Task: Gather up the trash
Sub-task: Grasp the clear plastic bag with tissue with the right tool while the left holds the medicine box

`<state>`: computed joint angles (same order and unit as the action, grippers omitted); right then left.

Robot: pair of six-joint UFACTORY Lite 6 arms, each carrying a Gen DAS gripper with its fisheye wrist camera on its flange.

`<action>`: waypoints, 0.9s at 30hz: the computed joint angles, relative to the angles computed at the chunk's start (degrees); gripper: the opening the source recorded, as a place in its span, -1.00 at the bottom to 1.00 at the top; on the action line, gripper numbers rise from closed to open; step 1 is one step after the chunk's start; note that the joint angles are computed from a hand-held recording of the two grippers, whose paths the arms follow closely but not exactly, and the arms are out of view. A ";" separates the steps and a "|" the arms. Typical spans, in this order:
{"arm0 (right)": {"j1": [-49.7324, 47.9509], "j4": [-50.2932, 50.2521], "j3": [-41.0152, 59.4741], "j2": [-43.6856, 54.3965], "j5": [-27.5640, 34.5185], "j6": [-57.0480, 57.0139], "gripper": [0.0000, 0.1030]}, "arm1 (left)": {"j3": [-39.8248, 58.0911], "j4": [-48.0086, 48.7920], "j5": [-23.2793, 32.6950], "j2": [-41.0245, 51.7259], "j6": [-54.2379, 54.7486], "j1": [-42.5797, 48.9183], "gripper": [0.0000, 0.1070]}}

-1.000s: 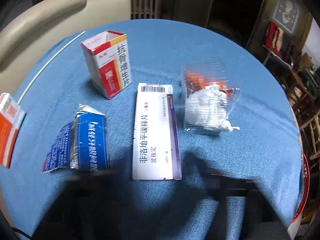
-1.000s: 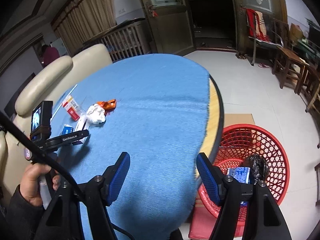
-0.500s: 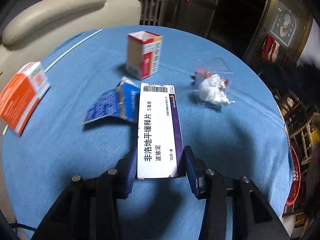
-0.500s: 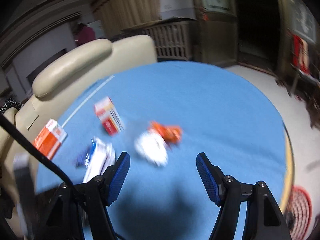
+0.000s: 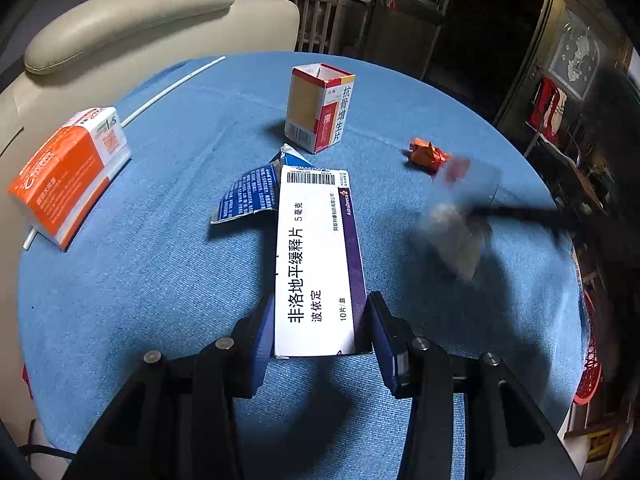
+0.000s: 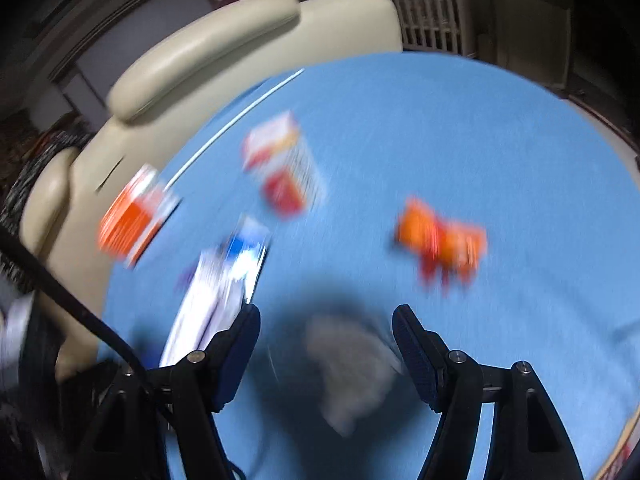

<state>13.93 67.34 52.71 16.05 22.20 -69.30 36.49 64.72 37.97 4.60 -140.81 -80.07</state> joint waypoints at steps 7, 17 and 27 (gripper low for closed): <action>-14.65 7.61 -31.85 -27.63 -2.02 -11.89 0.40 | 2.38 -1.30 1.94 1.78 0.92 -2.09 -0.12; 1.27 5.87 -14.57 -18.86 -4.95 -9.76 0.41 | 4.29 -8.92 7.93 0.64 3.96 -7.18 -0.12; 2.92 14.38 -11.62 -11.21 -7.99 -16.66 0.11 | 3.42 -10.75 11.03 -1.01 3.34 -9.89 -0.12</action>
